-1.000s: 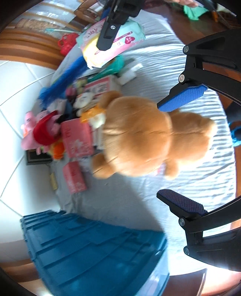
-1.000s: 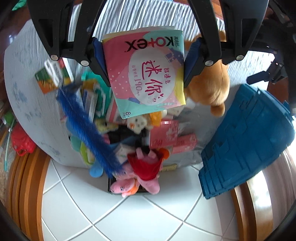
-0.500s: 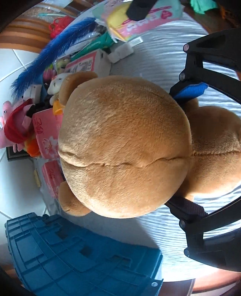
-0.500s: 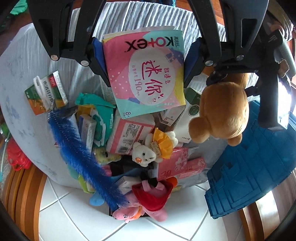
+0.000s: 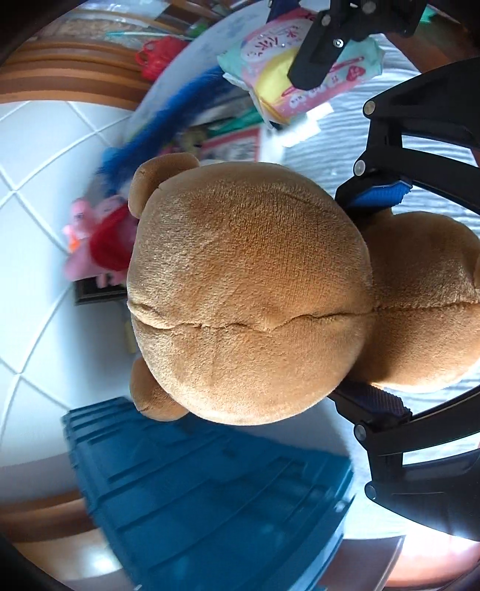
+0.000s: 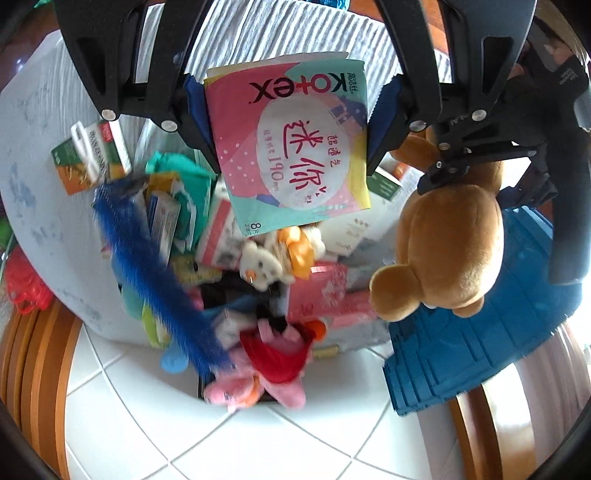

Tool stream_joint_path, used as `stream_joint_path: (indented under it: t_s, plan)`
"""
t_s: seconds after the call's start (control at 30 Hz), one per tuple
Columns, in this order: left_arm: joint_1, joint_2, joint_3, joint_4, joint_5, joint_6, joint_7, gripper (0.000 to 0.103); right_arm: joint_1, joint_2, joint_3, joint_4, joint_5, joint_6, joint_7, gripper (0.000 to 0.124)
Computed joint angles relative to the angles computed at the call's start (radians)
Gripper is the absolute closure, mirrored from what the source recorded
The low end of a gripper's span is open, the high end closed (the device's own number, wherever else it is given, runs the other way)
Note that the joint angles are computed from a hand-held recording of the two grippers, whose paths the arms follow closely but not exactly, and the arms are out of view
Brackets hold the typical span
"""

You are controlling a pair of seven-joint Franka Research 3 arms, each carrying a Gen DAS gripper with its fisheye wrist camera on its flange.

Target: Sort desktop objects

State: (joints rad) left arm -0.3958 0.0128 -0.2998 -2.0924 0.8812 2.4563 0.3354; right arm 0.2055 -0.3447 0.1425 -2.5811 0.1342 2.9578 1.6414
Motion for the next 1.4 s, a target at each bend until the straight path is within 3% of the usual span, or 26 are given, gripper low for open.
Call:
stream_joint_path:
  t_s: [0.3,0.57,0.77,0.93,1.03,1.17,1.27,1.33,1.4]
  plan:
    - [0.032,-0.123,-0.017,0.02,0.081,-0.057,-0.058,0.025,-0.003,-0.054,0.02,0.078,-0.021,0.039,-0.021,0.053]
    - [0.085,-0.202,-0.049,0.051,0.155,-0.129,-0.121,0.025,0.032,-0.02,0.012,0.198,-0.014,0.107,-0.099,0.053]
    - [0.123,-0.255,-0.065,0.073,0.215,-0.217,-0.176,0.025,0.151,0.043,-0.057,0.307,0.066,0.156,-0.245,0.053]
    - [0.168,-0.34,-0.053,0.038,0.224,-0.245,-0.177,0.025,0.266,0.121,-0.098,0.429,0.173,0.173,-0.375,0.053]
    - [0.207,-0.404,-0.038,-0.01,0.219,-0.238,-0.164,0.025,0.286,0.172,-0.071,0.5,0.209,0.182,-0.419,0.053]
    - [0.269,-0.507,0.022,-0.093,0.201,-0.171,-0.102,0.025,0.264,0.263,0.015,0.609,0.168,0.198,-0.365,0.053]
    - [0.325,-0.551,0.079,-0.139,0.194,-0.095,-0.046,0.025,0.216,0.345,0.08,0.703,-0.121,0.191,-0.08,0.053]
    - [0.364,-0.553,0.126,-0.15,0.184,-0.033,-0.003,0.024,0.272,0.413,0.044,0.791,-0.264,0.163,0.061,0.053]
    - [0.393,-0.551,0.164,-0.148,0.156,0.011,0.052,0.024,0.365,0.475,-0.035,0.882,-0.407,0.133,0.204,0.053]
